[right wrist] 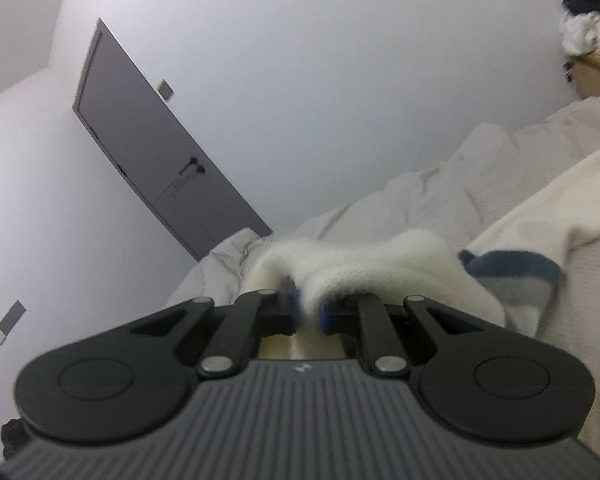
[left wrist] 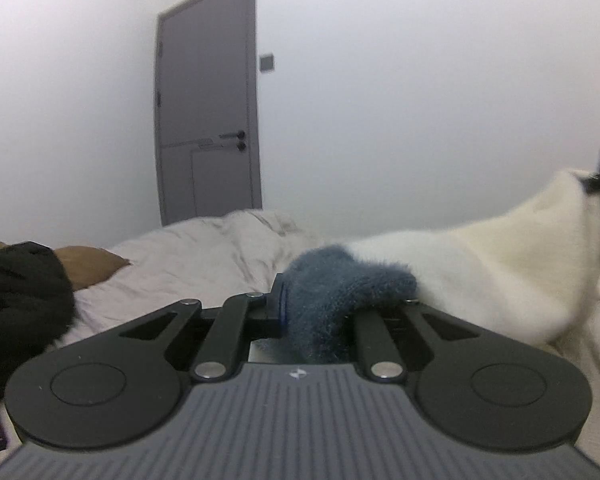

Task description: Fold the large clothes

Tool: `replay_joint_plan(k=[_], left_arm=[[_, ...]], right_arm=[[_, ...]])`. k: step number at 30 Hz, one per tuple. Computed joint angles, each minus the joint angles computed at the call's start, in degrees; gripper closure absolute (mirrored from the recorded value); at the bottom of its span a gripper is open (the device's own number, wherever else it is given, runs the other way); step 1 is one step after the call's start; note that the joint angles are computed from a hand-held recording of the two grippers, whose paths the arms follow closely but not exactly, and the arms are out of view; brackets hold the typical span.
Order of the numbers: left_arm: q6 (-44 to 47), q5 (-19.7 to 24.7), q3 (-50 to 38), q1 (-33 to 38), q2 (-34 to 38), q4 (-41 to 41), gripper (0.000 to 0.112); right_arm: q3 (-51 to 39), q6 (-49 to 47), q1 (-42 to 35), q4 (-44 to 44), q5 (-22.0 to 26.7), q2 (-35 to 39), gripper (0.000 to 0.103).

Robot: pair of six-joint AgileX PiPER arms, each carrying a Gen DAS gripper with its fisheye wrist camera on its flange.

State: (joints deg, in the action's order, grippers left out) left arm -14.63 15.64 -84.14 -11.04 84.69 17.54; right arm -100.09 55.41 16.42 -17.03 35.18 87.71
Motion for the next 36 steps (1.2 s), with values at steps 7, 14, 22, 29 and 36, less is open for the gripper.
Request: replay_joint_plan(k=[7,14,22,29,36], left_arm=[[19.2,2.3,6.7,7.7,-14.1,-22.4,0.099],[27.0,8.6,8.4,14.8,-18.4,-37.4,0.099],[11.2,12.0,2.8,12.1,-5.8,-25.2,0.099],[4.5,9.0,-2.5,8.2,8.7,-17.3,0.099],[14.5,9.6,-9.4,10.4,21.3,-31.0,0.098]], right_arm=[[15.0,19.2,14.1,-21.5,6.8,-18.4,0.09],[20.1,28.9,27.1,-30.9,16.9,-22.9,0.09],[22.9,16.4,15.4,-8.8,12.9,-19.8,0.089],[26.8,4.1,3.6,4.4,4.3,-12.5,0.089],[31.6,-2.4,0.3,12.5,-3.9,-7.8,0.088]])
